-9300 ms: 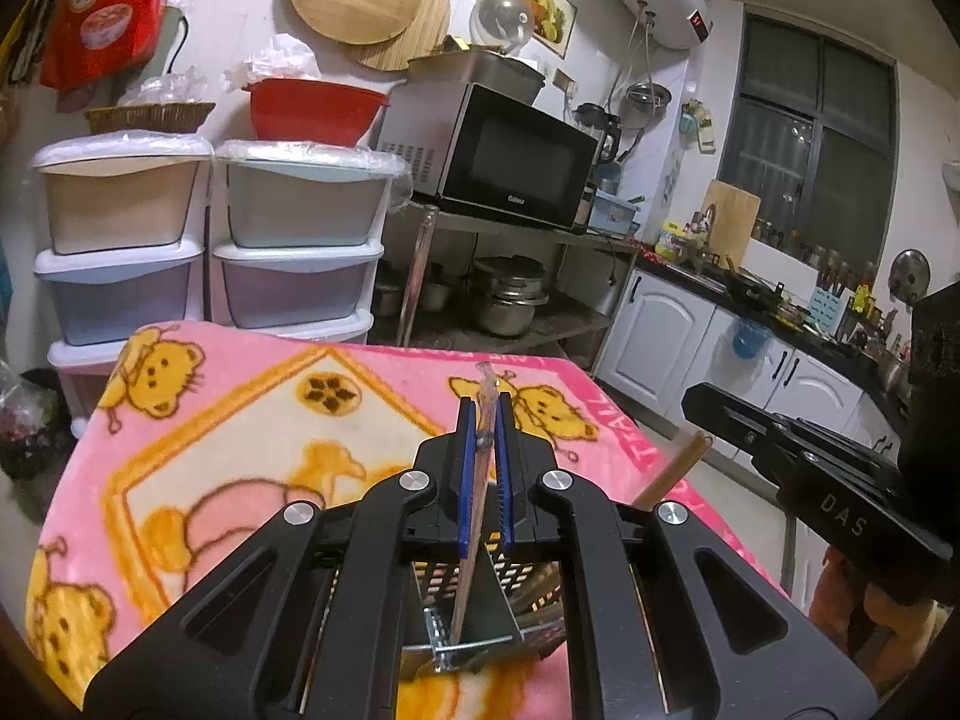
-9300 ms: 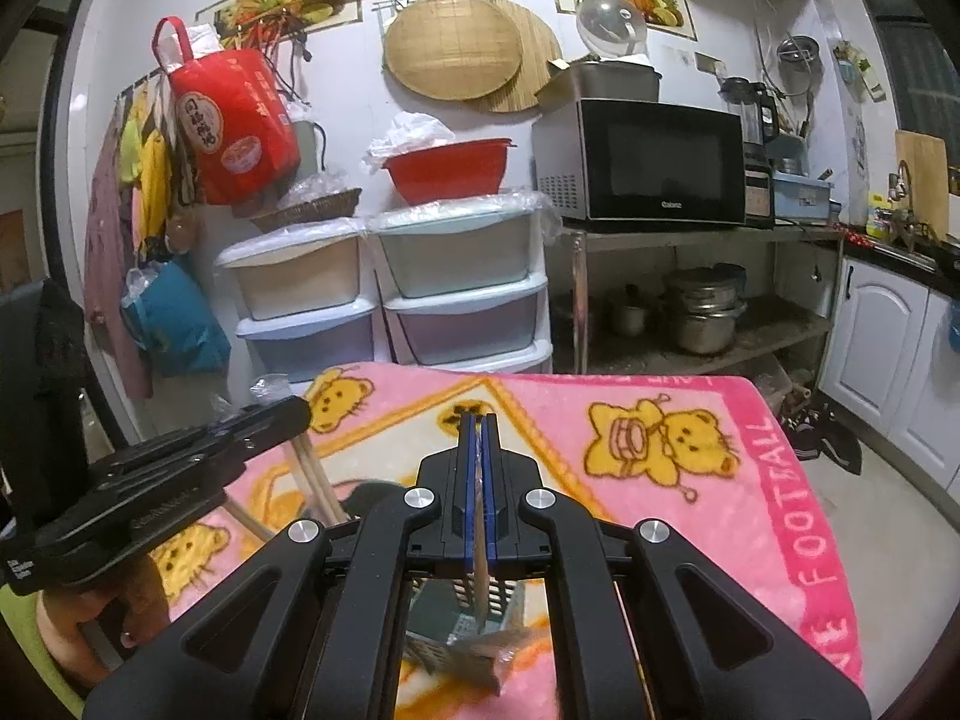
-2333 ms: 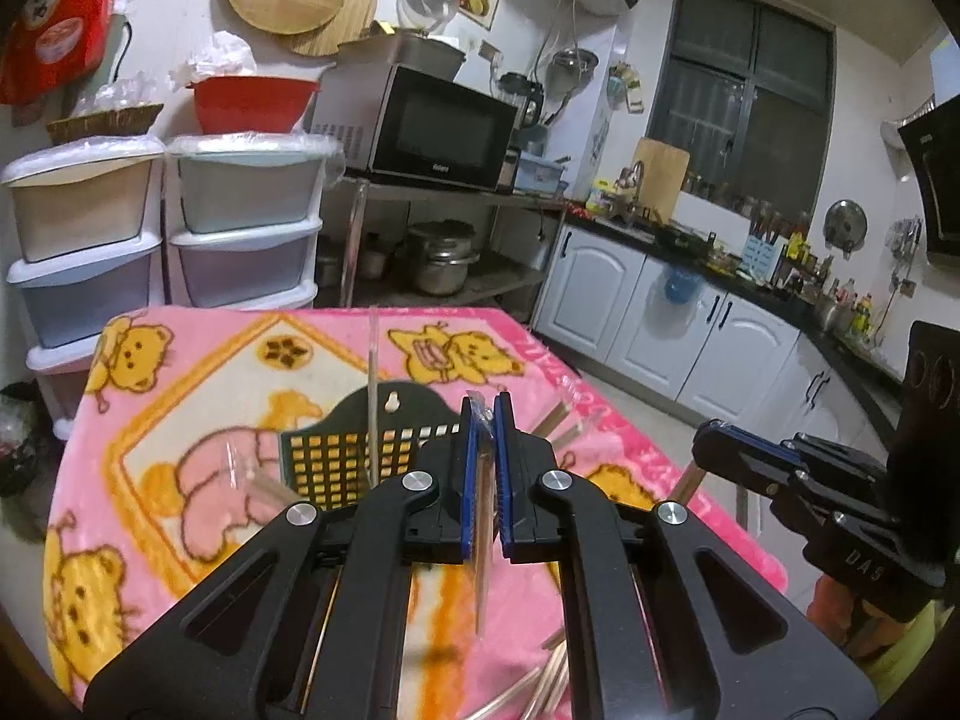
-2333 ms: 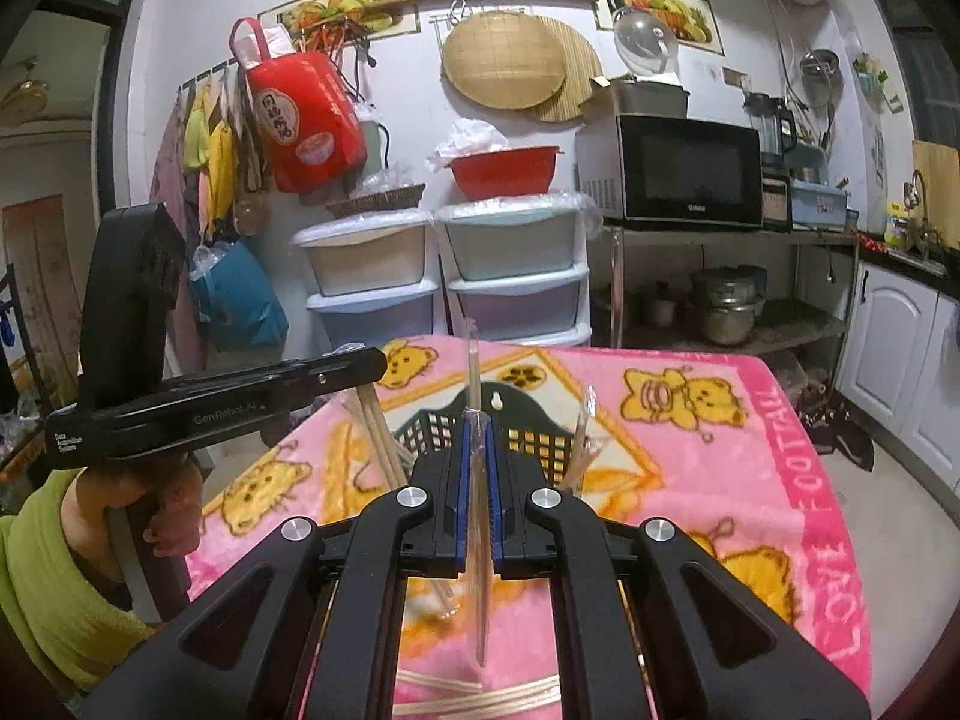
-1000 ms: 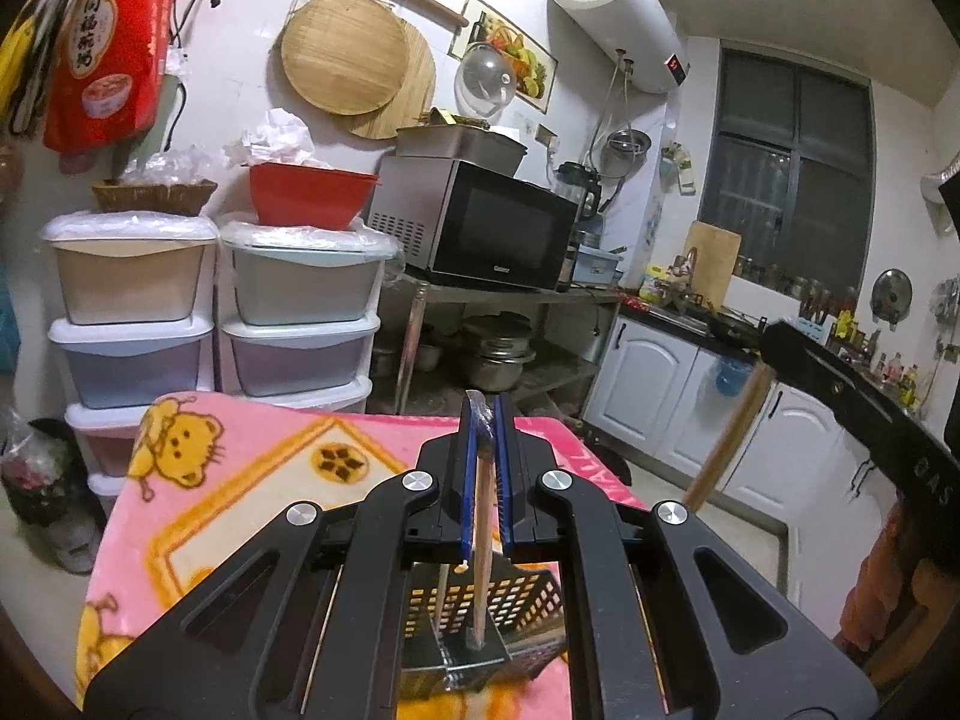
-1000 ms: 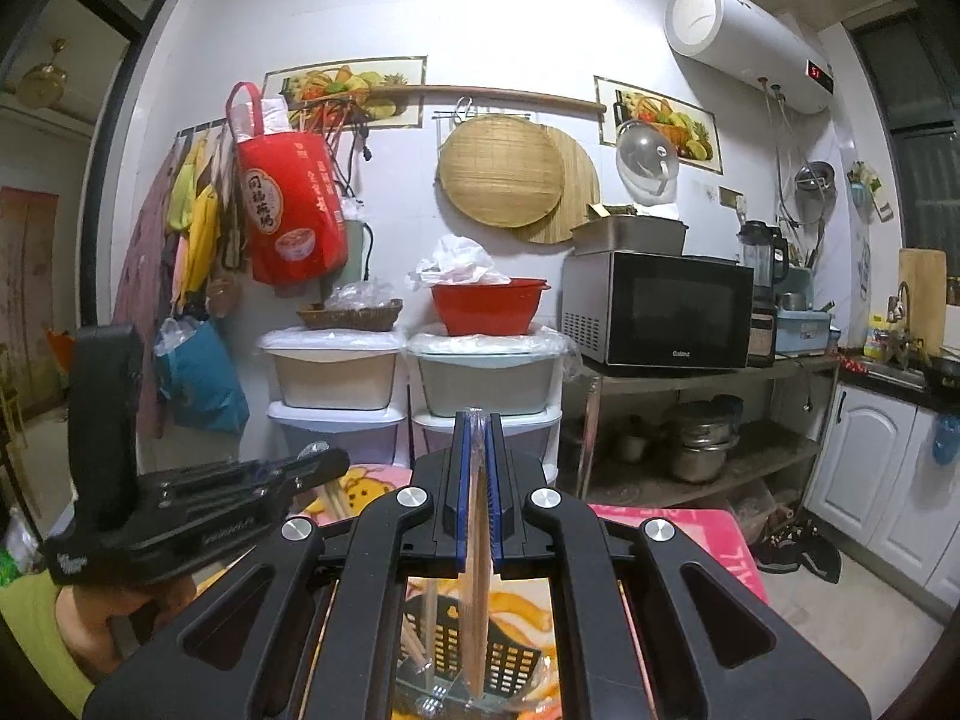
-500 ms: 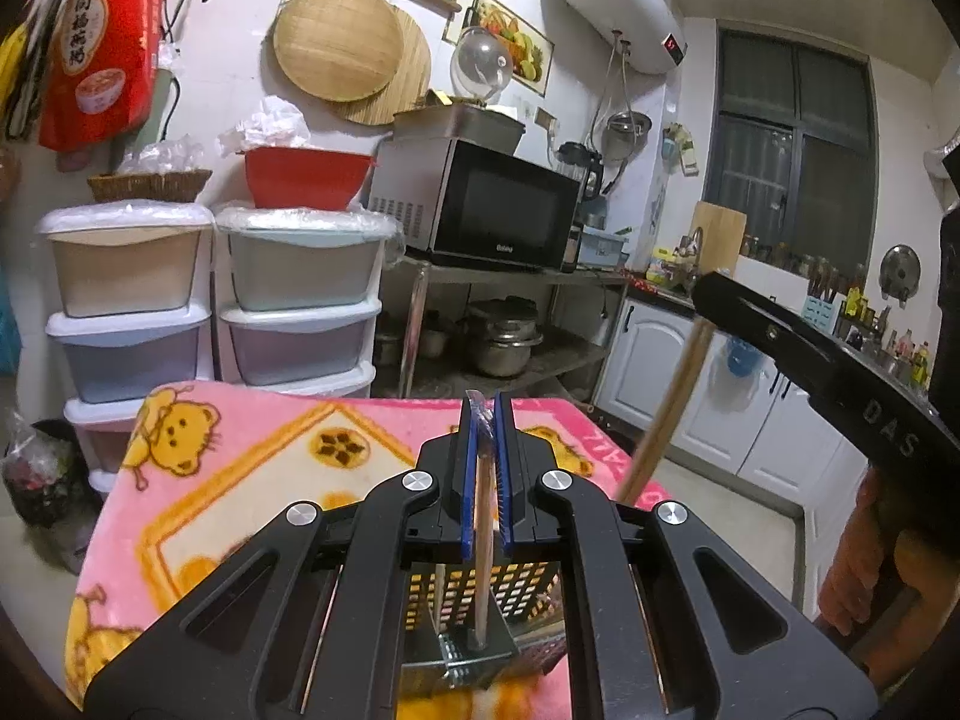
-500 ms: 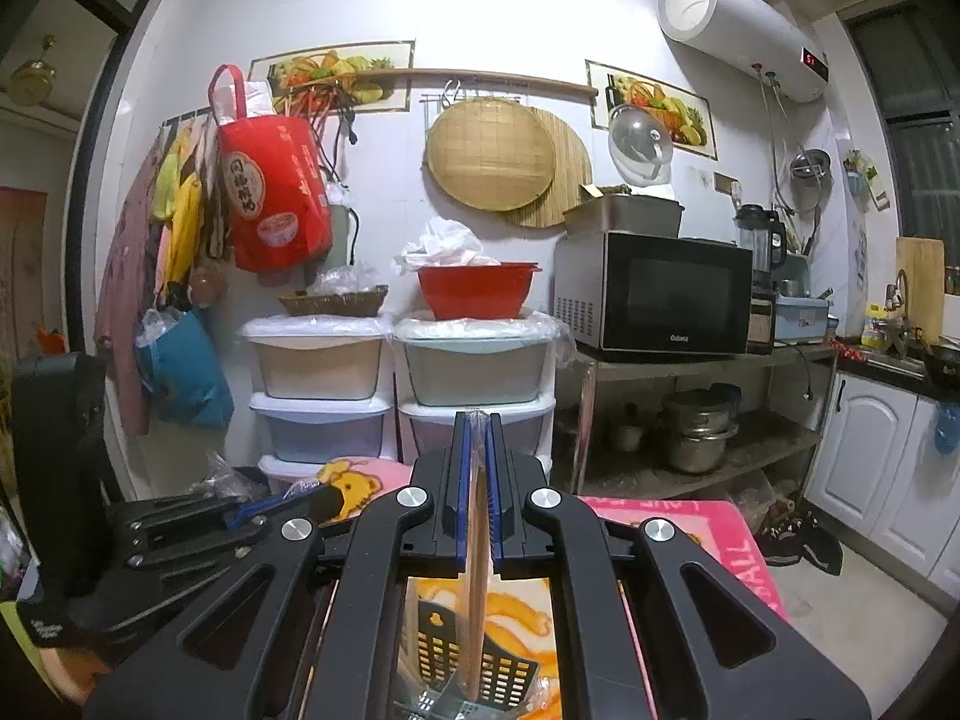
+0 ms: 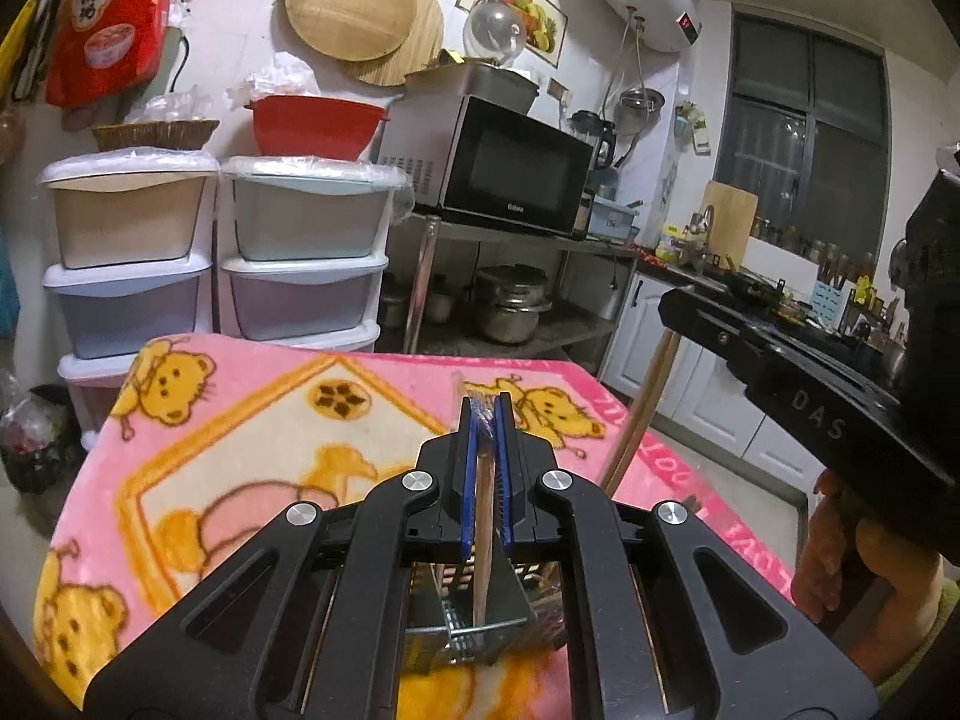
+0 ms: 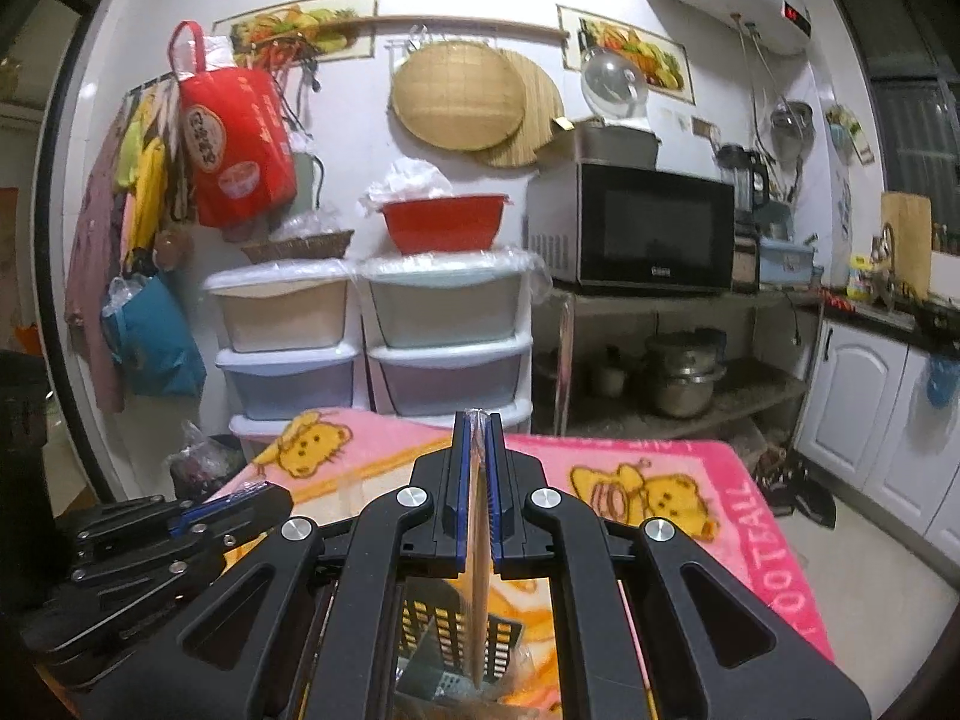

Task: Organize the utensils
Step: 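Lower the chopsticks into the caddy slot with the right tool, then open the right tool and withdraw it from the caddy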

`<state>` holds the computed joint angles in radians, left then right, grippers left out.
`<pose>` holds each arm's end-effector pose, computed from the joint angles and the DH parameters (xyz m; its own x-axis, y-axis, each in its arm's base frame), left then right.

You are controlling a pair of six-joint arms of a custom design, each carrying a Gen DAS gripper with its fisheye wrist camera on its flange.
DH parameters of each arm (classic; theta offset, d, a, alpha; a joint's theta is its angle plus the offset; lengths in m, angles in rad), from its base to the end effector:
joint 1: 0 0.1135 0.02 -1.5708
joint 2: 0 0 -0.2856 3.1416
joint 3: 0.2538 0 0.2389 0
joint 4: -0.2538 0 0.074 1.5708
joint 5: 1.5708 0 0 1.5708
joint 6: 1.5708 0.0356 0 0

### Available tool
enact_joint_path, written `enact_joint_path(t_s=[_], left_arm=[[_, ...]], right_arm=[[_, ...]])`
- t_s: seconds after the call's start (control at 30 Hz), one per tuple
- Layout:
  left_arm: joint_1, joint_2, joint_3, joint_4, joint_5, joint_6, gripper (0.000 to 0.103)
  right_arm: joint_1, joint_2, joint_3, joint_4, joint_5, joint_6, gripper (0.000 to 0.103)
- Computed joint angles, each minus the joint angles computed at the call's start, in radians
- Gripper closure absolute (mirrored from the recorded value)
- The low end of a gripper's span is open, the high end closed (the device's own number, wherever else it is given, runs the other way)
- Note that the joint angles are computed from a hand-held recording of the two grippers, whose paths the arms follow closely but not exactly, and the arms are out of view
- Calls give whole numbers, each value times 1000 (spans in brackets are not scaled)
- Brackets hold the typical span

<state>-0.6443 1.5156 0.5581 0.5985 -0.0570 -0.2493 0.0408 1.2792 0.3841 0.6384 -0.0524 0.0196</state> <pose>0.2322 -0.1719 0.2056 -0.4096 -0.0003 -0.9122 0.4705 0.8567 -0.2116 0.2350 0.0115 0.2163 -0.2554 0.0092 -0.9668 -0.0863 0.9957 0.0323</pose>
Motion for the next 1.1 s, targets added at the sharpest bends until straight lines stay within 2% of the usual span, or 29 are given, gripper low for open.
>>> enact_joint_path(t_s=[0.3,0.43,0.67,0.73,0.87,0.93,1.0,1.07,1.1], left_arm=[[-14,37,-12,29,-14,9,100],[-27,41,-9,21,-22,9,100],[-29,35,-16,-1,-23,-4,97],[-27,23,-25,-4,-21,-11,84],[-28,3,-36,-12,-19,-17,75],[-24,-9,-43,-19,-12,-23,64],[-24,-22,-54,-20,-11,-28,61],[-27,-40,-67,-21,-14,-33,50],[-28,-48,-74,-18,-16,-37,41]], right_arm=[[-36,47,-37,28,-23,36,97],[-59,21,-57,14,-33,60,77],[-106,-69,-100,-37,-45,70,58],[-122,-91,-106,-60,-61,71,54],[-149,-147,-125,-102,-83,79,48],[-154,-179,-136,-125,-85,73,43],[-152,-195,-143,-132,-78,67,40],[-155,-232,-155,-155,-80,60,36],[-157,-250,-159,-168,-82,59,33]])
